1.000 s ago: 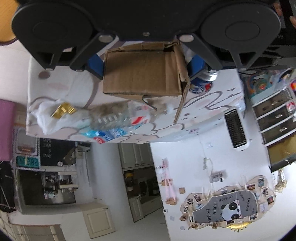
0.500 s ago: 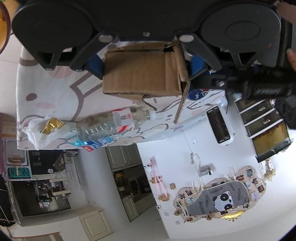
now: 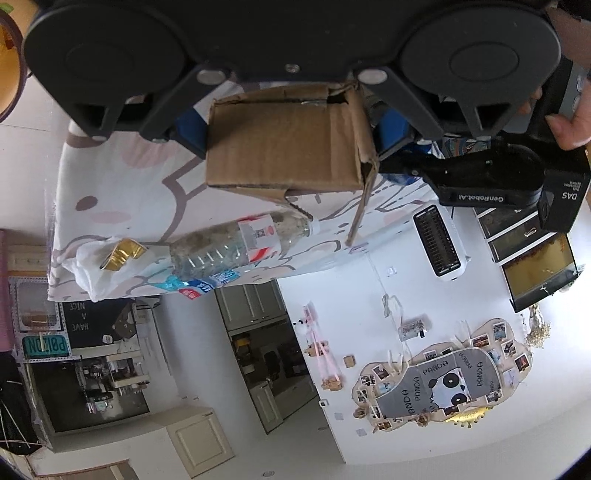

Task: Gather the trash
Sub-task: 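Lift the Pepsi can with the left gripper while the right gripper holds the cardboard box, then carry the Pepsi can and cardboard box with both grippers over the wastebasket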

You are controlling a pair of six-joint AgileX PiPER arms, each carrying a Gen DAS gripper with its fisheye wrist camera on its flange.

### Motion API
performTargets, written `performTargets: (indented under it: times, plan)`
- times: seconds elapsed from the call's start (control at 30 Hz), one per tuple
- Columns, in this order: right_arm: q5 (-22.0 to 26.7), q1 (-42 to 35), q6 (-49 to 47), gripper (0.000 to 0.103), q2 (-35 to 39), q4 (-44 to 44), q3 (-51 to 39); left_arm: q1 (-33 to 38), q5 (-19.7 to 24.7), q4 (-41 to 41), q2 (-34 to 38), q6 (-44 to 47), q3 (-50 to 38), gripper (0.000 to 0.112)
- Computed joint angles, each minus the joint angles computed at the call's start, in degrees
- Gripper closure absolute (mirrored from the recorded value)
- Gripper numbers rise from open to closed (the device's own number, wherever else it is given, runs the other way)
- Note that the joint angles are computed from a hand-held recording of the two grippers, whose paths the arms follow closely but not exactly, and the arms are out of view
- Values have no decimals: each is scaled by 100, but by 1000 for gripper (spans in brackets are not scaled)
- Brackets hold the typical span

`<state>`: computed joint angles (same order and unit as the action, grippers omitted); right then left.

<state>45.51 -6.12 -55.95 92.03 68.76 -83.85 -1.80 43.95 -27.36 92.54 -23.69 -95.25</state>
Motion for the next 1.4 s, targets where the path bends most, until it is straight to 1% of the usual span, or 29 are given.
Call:
performTargets:
  times: [0.07,0.17,0.33,0.53,0.6,0.77,0.93,1.17,1.4]
  plan:
    - [-20,-15,7,11,-24,-25,19,-97,-134,305,-79,-259,35,70]
    - [-177,24,39,11,-108,-162,68,-339,-184,1053,-142,-513,-53,75]
    - [-387,33,209,11,-218,-402,96,-782,-245,2114,-228,-533,-134,76]
    - [-652,24,417,11,-385,-661,116,-1268,-426,2951,-321,-461,-91,77]
    - [-753,17,508,11,-491,-804,155,-1390,-432,3106,-321,-421,-133,78]
    - [-901,-73,839,11,-755,-1199,206,-1740,-200,3570,-238,-371,-476,78]
    - [-964,-321,1118,11,-1032,-1567,253,-2055,-98,3847,-186,-300,-705,79]
    - [-821,-955,1114,11,-1420,-1673,435,-2513,-7,4145,-20,-256,-1065,79]
    - [-660,-1780,1030,11,-1715,-1698,575,-2946,-3,4145,351,-9,-1571,79]
